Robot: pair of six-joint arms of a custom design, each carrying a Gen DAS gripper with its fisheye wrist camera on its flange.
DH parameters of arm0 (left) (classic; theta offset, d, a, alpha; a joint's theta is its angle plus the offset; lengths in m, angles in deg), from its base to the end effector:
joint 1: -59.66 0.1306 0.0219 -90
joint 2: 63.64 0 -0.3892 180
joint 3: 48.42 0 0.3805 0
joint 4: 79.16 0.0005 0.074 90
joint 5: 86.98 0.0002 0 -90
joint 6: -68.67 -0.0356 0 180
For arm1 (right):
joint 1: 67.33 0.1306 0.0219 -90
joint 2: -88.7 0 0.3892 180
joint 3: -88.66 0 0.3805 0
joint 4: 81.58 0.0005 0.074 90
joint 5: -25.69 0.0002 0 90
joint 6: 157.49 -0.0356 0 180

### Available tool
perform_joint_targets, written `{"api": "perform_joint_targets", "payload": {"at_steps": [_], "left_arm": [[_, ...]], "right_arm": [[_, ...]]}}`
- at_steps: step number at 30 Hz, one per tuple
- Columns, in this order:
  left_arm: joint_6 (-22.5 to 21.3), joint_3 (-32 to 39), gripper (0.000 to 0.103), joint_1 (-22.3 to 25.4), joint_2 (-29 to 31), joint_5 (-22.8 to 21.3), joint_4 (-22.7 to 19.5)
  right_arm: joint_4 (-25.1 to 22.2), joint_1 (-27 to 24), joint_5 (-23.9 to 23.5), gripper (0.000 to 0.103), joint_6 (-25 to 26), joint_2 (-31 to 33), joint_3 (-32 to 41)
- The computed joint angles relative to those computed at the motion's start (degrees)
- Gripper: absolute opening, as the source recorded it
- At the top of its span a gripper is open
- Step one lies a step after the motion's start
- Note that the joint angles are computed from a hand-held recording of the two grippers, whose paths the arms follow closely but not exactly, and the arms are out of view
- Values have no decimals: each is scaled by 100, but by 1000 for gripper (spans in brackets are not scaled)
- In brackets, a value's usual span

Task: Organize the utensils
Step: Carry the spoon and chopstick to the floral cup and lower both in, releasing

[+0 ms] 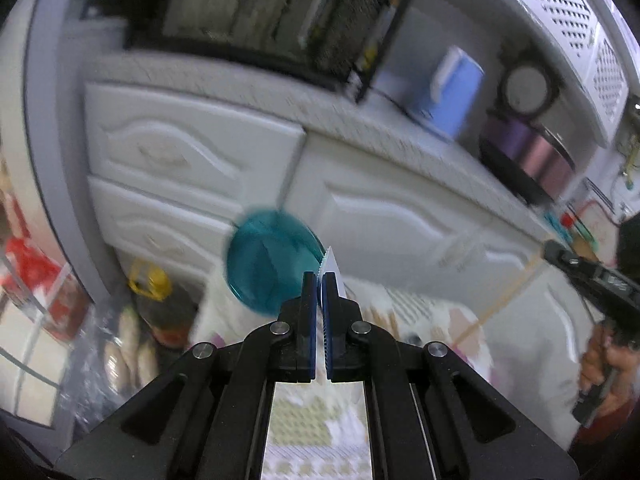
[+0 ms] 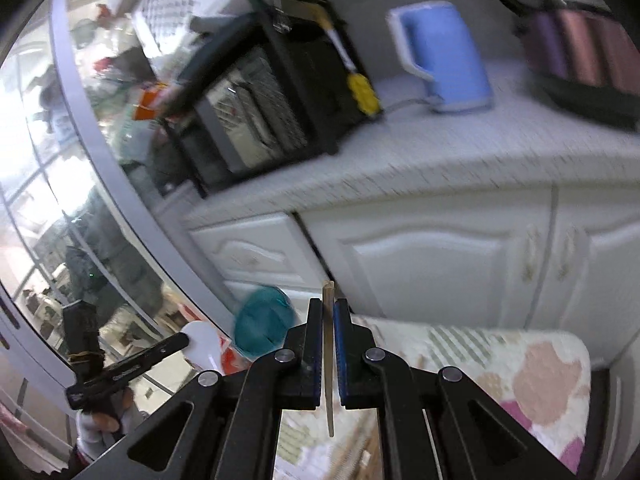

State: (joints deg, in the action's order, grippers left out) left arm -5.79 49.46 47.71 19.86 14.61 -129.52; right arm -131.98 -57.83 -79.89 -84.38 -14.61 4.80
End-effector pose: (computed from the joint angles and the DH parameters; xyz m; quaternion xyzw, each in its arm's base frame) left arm 0.4234 -0.0974 0.5477 0.0181 0.8874 -0.1947 0.4175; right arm 0.3771 0.0723 0.5802 -0.0111 0.8646 0.2263 0.4484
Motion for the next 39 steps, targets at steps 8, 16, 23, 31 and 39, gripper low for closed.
{"api": "perform_joint_targets", "payload": {"at_steps": [8,16,23,31,39], "left_arm": [[-260,575,1,191,483,-996,312],[-486,691,1,143,1030,-1657,729],[-673,500,1,10,1209,-1932,884],[-536,322,2,-54,1273,-1858,804],[-377,309,6,-62,1212,-1739,632]], "right_arm": [[256,536,214,5,53,984,1353],[343,771,410,5,194,2134,2299],[141,759,144,5,197,2700,2358],[-25,708,-65,5,97,2968,2214],[-294,694,7,43,167,2831,1971]]}}
